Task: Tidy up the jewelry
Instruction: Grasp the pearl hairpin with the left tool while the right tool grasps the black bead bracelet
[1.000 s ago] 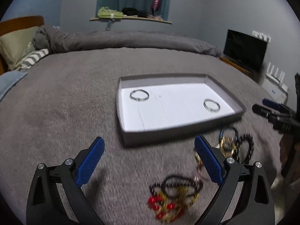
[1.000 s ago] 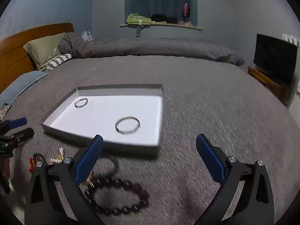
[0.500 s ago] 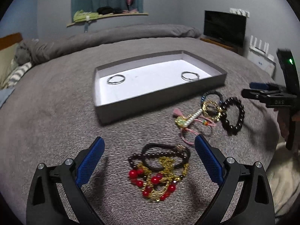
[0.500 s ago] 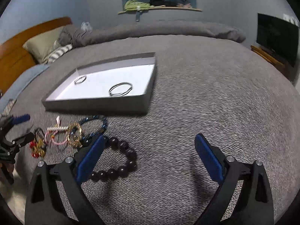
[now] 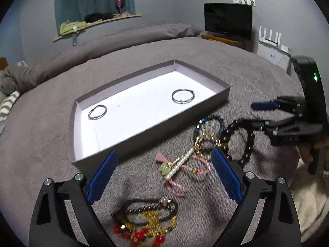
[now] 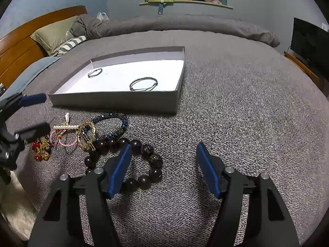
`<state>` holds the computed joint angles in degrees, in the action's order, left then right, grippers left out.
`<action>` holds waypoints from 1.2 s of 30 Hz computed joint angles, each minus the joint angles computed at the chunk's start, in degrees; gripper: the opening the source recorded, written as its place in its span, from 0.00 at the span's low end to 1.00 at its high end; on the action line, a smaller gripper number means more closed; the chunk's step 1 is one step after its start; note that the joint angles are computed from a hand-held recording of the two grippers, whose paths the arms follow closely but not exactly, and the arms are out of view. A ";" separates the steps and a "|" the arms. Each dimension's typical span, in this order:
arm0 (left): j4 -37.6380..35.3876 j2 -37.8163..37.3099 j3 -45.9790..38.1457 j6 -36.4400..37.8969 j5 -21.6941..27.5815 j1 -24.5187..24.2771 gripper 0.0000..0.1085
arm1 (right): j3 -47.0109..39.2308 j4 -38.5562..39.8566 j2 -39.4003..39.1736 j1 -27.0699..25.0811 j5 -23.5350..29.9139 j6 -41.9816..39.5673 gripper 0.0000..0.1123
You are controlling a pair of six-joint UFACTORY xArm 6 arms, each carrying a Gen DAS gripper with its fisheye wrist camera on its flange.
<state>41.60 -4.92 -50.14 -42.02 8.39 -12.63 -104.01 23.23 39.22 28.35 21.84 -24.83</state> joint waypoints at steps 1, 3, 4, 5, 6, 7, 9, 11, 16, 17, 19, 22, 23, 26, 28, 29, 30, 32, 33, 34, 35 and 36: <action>-0.85 -0.12 0.70 0.51 -0.83 0.15 0.85 | -0.09 -0.18 0.05 -0.01 0.38 -0.10 0.53; -8.48 -0.15 2.76 7.17 -2.24 -0.24 0.79 | -0.52 -1.13 0.39 0.03 0.93 0.15 0.51; -13.48 -0.24 3.73 11.45 -2.31 -0.65 0.76 | -0.70 -1.27 0.56 0.05 1.29 0.04 0.50; -17.56 -0.27 4.37 14.76 -2.12 -0.96 0.73 | -0.86 -1.28 0.67 0.05 1.69 -0.08 0.49; -22.19 -0.32 5.02 18.52 -1.91 -1.28 0.70 | -1.01 -1.50 0.77 0.11 2.08 -0.09 0.49; -24.42 -0.23 5.15 20.32 -1.60 -1.44 0.66 | -0.92 -1.71 0.74 0.16 2.19 -0.15 0.49; -25.67 -0.22 5.21 21.51 -1.51 -1.32 0.61 | -0.68 -2.67 0.67 0.34 2.13 0.15 0.49; -27.57 -0.49 5.59 23.30 -2.37 -1.39 0.56 | -0.38 -3.31 0.55 0.44 2.15 0.26 0.49; -25.44 -0.55 5.75 22.77 -2.21 -1.61 0.45 | 0.29 -5.29 0.28 0.59 1.88 1.38 0.48; -23.27 -0.51 5.69 20.77 -2.52 -1.31 0.45 | 0.36 -5.23 0.25 0.58 1.80 1.27 0.48; -21.01 -0.36 5.37 17.82 -3.98 -0.71 0.45 | 0.59 -5.61 0.17 0.60 1.60 1.53 0.48; -12.12 0.48 3.21 11.10 -3.70 0.41 0.39 | 0.48 -6.74 0.21 0.67 1.57 2.30 0.48; -11.33 0.64 2.97 10.66 -3.90 0.47 0.38 | -0.24 -7.26 0.70 0.81 1.72 2.76 0.48; -15.52 1.25 2.90 14.51 -3.94 0.02 0.30 | -0.53 -7.80 1.00 0.86 1.72 2.86 0.47; -15.63 2.10 2.30 15.65 -2.80 -0.40 0.24 | -0.49 -7.93 1.00 0.88 1.74 2.95 0.47; -15.07 2.19 2.34 15.69 -2.87 -0.50 0.24 | -0.42 -8.00 0.95 0.90 1.71 2.95 0.47; -14.09 2.14 2.38 15.48 -2.85 -0.60 0.24 | -0.36 -8.16 0.89 0.89 1.72 2.97 0.47; -15.26 2.23 2.42 17.07 -2.77 -0.99 0.24 | -0.40 -8.46 0.91 0.90 1.76 3.09 0.47; -17.55 2.28 2.56 19.10 -2.86 -1.30 0.24 | -0.46 -8.44 0.93 0.90 1.82 3.06 0.46; -18.96 2.14 2.86 20.39 -3.11 -1.46 0.24 | -0.46 -8.37 0.91 0.88 1.89 2.97 0.46; -19.73 2.07 2.99 21.24 -3.30 -1.59 0.24 | -0.48 -8.40 0.91 0.88 1.92 2.96 0.46; -19.11 1.92 3.09 20.93 -3.10 -1.56 0.24 | -0.51 -8.58 0.93 0.89 1.95 3.01 0.46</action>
